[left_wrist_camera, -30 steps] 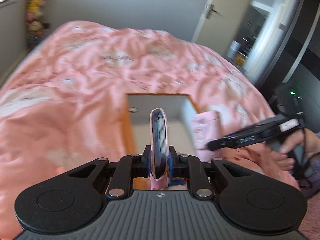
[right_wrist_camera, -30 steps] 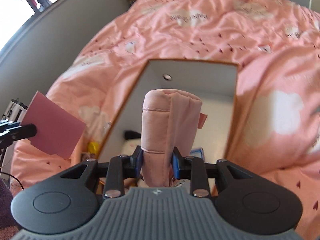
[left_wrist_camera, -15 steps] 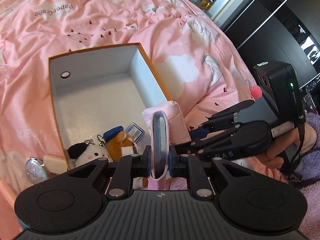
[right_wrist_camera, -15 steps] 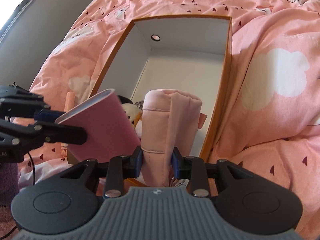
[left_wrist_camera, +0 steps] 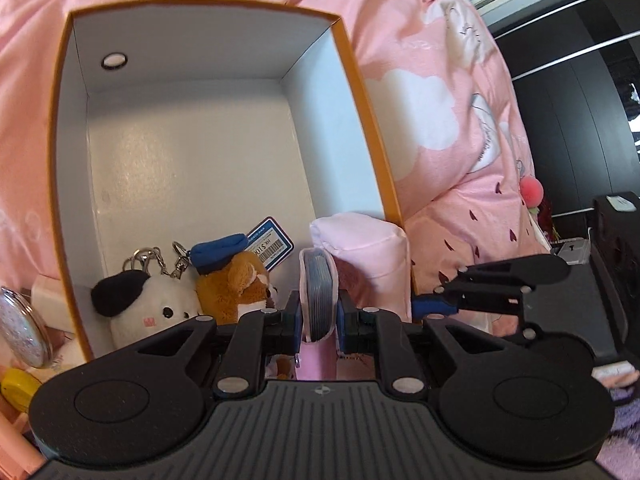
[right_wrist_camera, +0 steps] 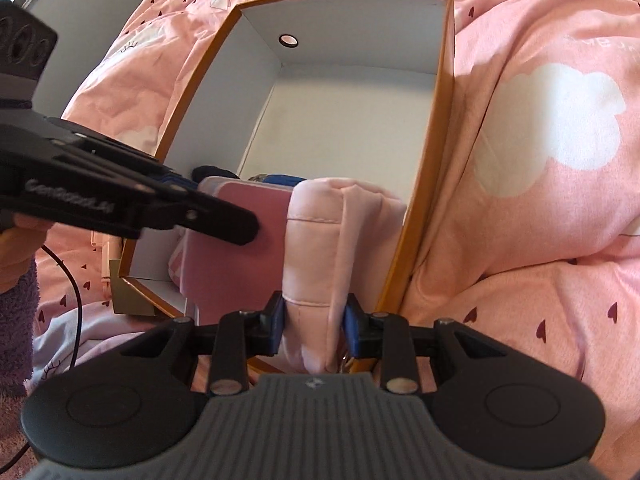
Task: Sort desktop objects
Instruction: 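Lower the pink pouch and card case into the box and release both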
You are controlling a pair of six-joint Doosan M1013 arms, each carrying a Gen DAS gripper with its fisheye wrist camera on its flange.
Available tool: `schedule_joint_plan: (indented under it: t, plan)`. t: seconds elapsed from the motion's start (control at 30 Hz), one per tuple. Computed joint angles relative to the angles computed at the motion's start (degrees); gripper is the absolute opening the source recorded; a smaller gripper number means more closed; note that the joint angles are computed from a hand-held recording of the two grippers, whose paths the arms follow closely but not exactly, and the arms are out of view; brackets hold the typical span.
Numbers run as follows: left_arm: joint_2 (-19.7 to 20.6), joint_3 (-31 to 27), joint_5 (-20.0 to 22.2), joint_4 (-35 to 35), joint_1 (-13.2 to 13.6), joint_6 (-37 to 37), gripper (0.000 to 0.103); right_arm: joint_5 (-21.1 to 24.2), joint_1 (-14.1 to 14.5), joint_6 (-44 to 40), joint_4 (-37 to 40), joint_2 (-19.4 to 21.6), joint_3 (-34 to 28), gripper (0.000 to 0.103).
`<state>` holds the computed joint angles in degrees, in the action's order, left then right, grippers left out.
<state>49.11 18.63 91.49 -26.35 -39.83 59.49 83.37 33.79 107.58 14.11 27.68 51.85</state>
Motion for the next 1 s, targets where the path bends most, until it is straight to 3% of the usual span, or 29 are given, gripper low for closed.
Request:
schedule_joint_plan:
  t: [0.23,0.47,0.67,0.8,0.9,1.0]
  plan:
    - [0.18,1.65,0.72,0.49,-0.37,-2.84,0.020,2.41,0.17,1.12,0.89,1.71,-2.17,0.033]
    - [-4.35,11.10,-6.59,-0.35,-0.14,-1.36,0.023,5.11,0.24,1.96,1.22,3.26,-4.14,0.034]
    - [-6.24,15.00,-9.85,-1.26,0.15,-1.32,0.033,6.52,0.67,2.23,0.58,3.97,-5.30,0.035]
    - [-7.60,17.17,-11.46,-2.02,0.26,-0.86,0.049,7.85,0.76,2.67,0.16,4.65,-6.54,0.037]
    - [-8.33,18.42,-12.42,-2.18,0.17,0.31,0.048,8.68,0.84,3.31,0.17,5.10,-7.32,0.039]
    - [-8.92,20.11,-13.67,-3.96,0.37,0.76,0.041,9.34,1.07,3.18,-0.37,5.44,-7.91,0.039]
